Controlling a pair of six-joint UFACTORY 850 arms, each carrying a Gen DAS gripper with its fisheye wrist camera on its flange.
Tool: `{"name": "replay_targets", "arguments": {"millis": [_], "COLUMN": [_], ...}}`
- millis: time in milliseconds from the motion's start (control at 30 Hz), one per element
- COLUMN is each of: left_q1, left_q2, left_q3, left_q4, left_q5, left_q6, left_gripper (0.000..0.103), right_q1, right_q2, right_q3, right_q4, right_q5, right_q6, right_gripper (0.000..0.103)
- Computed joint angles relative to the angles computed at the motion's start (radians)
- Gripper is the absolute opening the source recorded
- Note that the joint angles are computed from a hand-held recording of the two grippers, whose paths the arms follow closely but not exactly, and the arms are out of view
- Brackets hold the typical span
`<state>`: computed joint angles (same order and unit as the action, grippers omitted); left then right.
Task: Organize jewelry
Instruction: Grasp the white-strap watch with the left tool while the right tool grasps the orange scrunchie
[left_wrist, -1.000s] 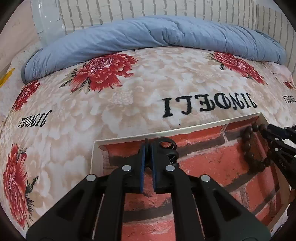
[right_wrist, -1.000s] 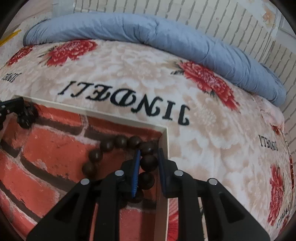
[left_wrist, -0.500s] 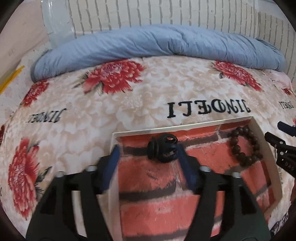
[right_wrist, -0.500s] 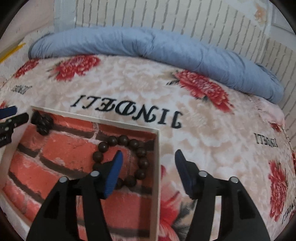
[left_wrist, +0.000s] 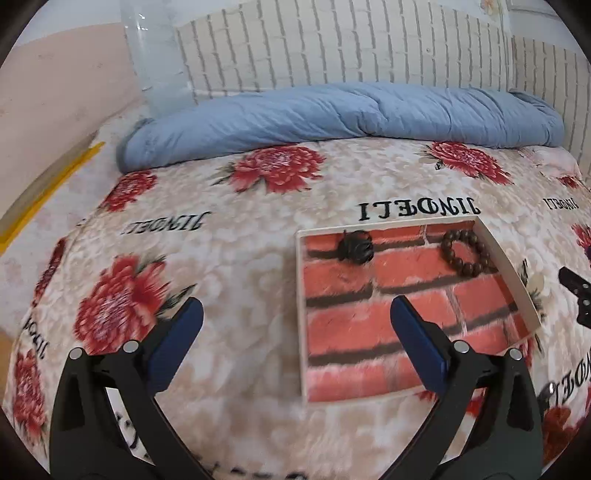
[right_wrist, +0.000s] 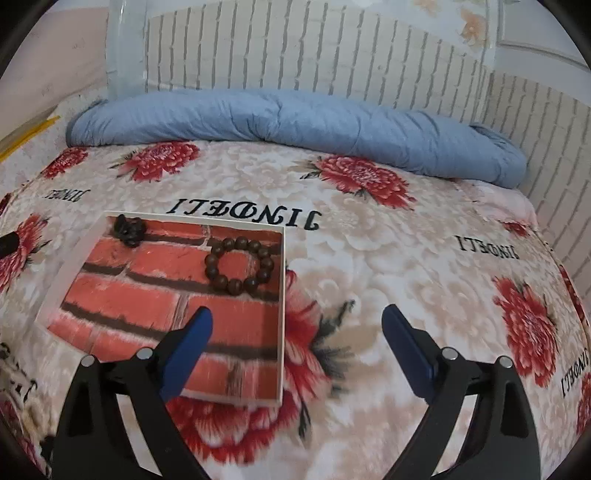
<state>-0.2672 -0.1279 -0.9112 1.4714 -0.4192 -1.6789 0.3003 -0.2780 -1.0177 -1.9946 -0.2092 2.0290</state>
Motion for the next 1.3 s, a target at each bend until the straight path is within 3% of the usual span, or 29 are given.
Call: {"name": "replay_targets", "arguments": {"millis": [267, 400, 533, 667, 800, 1000, 1200, 1300], "left_q1": [-0.057, -0.086, -0.099, -0.128, -0.119, -0.207, -0.156, -0.12], "left_q2": [0.237, 0.324, 0.407, 0.49, 0.561, 0.592, 0.61, 0.617], "left_q3": [0.212, 0.282, 0.342, 0.397, 0.445, 0.513, 0.591, 0.633], "left_q4": [0.17, 0.161, 0.06, -0.093, -0.123, 0.006, 0.092, 0.148], "left_q5": [-0.086, -0.111, -0.089, -0.121, -0.07, -0.174, -0.077, -0.077], "left_q6": [-0.173, -0.189, -0.129, -0.037, -0.014, -0.153, -0.249, -0.292], "left_gripper": [0.098, 0.098, 0.098, 0.098, 0.098, 0.098, 0.098, 0.098], "right_q1": [-0.004, -0.004, 0.031, 0.097, 0.148, 0.18, 0.221, 0.21], "right_q2": [0.18, 0.269, 0.34, 0.422, 0.492, 0.529, 0.486, 0.468], "right_q3": [0.188, 0.278, 0.359, 0.444, 0.503, 0.566, 0.615, 0.628], "right_q4": [-0.087, -0.066, 0.003, 0.068, 0.097, -0.057, -0.203, -0.241], "right_q5": [-0.022, -0.044, -0.112, -0.227, -0.29, -0.287, -0.386, -0.405], "right_q6": [0.114, 0.143, 0.05, -0.026, -0.057, 0.157, 0.397, 0.464], "right_gripper": [0.096, 0.097, 0.097, 0.099, 0.099, 0.099, 0.099, 0.099]}}
